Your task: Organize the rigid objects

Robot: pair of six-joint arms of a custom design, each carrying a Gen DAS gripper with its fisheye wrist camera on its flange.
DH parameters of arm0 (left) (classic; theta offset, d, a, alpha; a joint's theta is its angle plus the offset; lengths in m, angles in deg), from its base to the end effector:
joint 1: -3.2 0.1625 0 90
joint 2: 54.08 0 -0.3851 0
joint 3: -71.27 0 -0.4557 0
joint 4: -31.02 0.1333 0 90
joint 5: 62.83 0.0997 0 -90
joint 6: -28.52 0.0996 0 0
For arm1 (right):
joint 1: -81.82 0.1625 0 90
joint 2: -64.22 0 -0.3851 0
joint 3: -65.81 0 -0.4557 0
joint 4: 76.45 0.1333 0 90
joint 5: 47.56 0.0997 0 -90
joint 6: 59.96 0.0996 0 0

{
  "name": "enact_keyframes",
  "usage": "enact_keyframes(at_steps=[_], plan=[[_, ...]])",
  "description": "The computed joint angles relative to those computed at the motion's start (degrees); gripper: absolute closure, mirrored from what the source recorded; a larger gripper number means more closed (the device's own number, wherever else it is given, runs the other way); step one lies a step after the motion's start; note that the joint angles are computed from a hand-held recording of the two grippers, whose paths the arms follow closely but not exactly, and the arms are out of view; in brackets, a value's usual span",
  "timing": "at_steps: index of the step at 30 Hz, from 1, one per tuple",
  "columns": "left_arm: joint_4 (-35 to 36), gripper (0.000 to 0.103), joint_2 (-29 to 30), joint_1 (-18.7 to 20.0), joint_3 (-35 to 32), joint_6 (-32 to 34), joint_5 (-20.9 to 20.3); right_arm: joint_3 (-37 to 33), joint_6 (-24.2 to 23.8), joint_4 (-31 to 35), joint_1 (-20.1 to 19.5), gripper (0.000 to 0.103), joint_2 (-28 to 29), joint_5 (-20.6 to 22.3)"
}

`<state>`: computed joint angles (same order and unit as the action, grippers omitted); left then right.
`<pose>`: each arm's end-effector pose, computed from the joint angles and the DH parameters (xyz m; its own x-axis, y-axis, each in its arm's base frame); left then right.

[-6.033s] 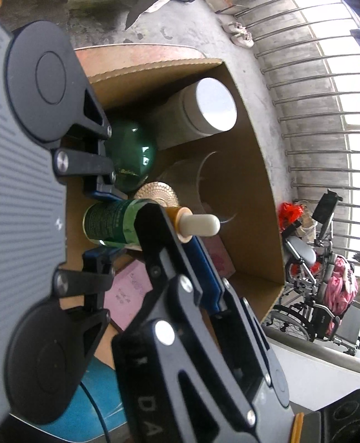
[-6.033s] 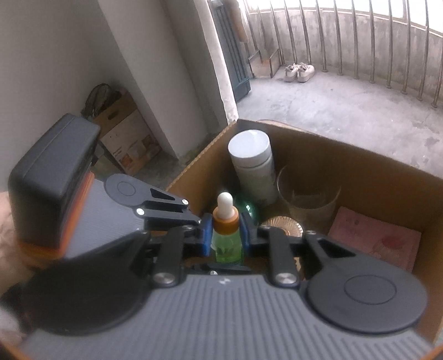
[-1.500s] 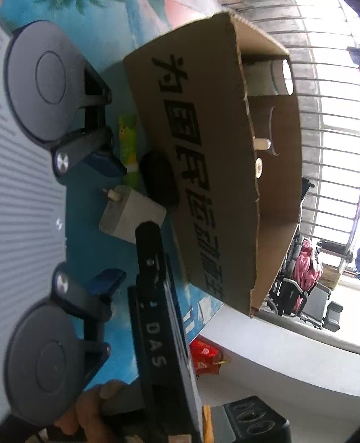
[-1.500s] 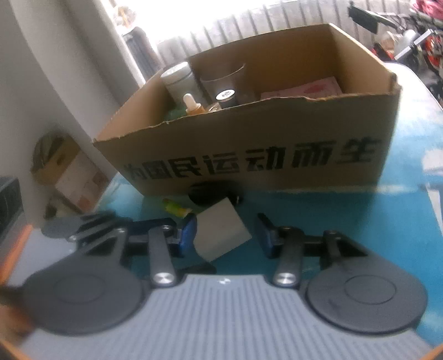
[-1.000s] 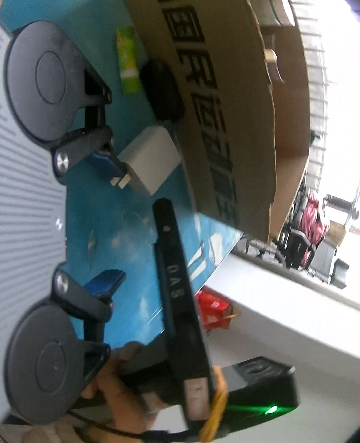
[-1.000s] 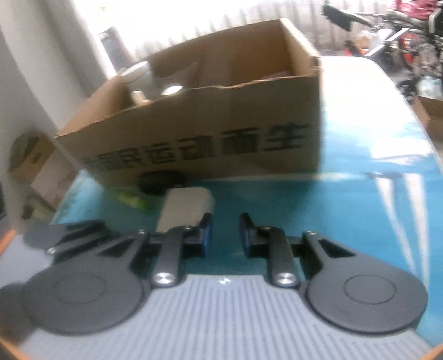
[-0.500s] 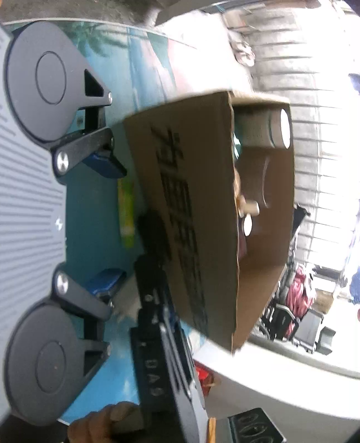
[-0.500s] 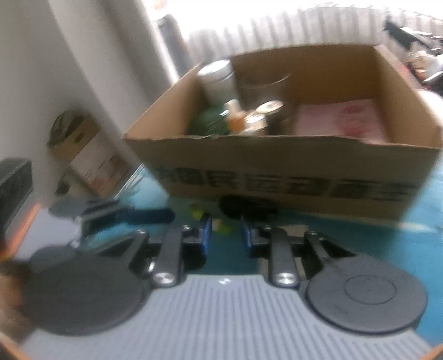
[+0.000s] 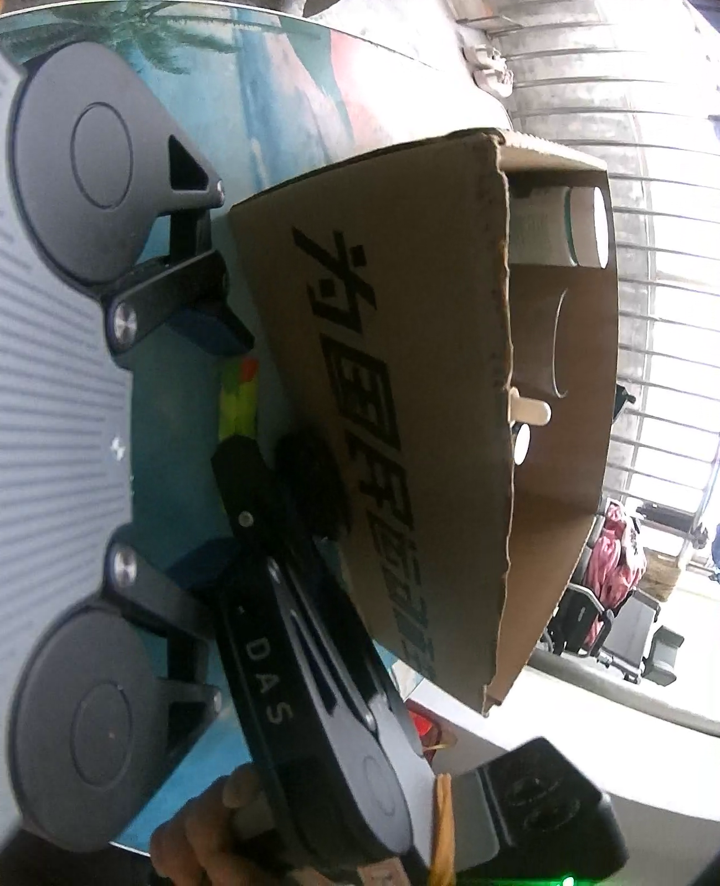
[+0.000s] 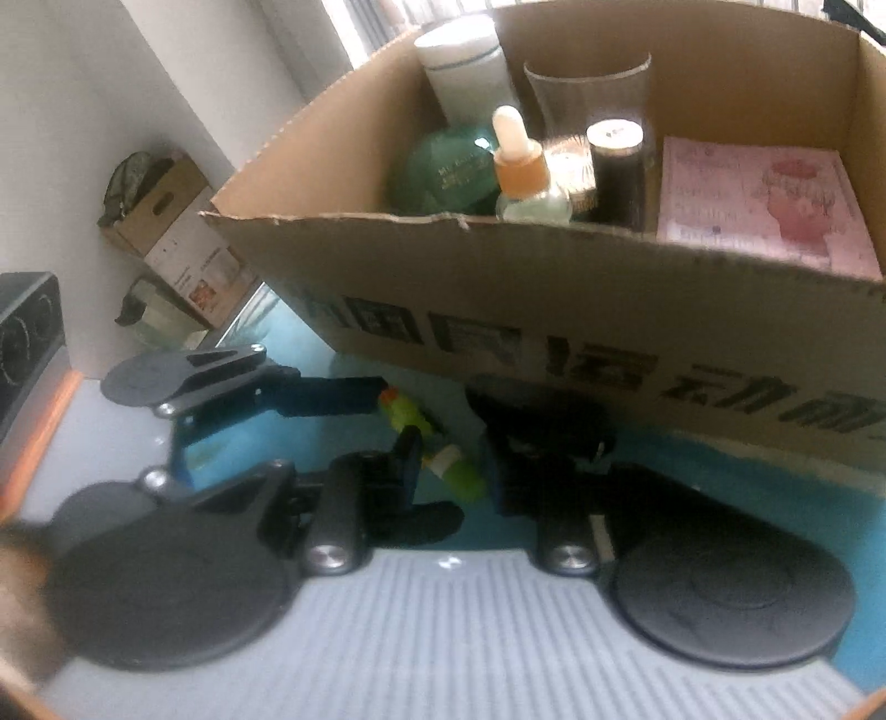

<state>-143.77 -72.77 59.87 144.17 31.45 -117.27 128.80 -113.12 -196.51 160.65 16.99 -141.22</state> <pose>-0.2569 -0.7387 -0.1028 -0.8170 0.2363 -0.5260 0.5155 0.7082 -0.4825 -0.0346 -0.8303 0.2497 -0.7354 -0.6356 0.2348 -0.6686 0.7371 -0.0986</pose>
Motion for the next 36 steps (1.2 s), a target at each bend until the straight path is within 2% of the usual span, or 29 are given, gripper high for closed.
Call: enact_keyframes(at_steps=[9, 23, 27, 29, 36], plan=[[0.11, 0.028, -0.67, -1.31, 2.66, -1.16, 0.36, 3.76, 1.0, -0.85, -0.56, 0.078, -2.5, 0.22], [-1.09, 0.027, -2.61, -4.05, 8.89, -4.35, -0.49, 14.6, 1.82, -2.45, -2.36, 0.077, -11.45, 0.07], [-1.7, 0.027, -3.32, -4.53, 10.56, -5.04, -1.0, 16.93, 2.68, -3.5, -3.37, 0.074, -13.78, 0.7], [-1.99, 0.027, -3.85, -4.79, 11.69, -5.33, -1.2, 17.58, 4.34, -3.65, -4.2, 0.073, -14.92, 2.4], [-5.42, 0.027, -5.79, -5.89, 14.89, -4.52, -0.26, 16.71, 15.19, -1.79, -7.99, 0.073, -17.88, 9.87]])
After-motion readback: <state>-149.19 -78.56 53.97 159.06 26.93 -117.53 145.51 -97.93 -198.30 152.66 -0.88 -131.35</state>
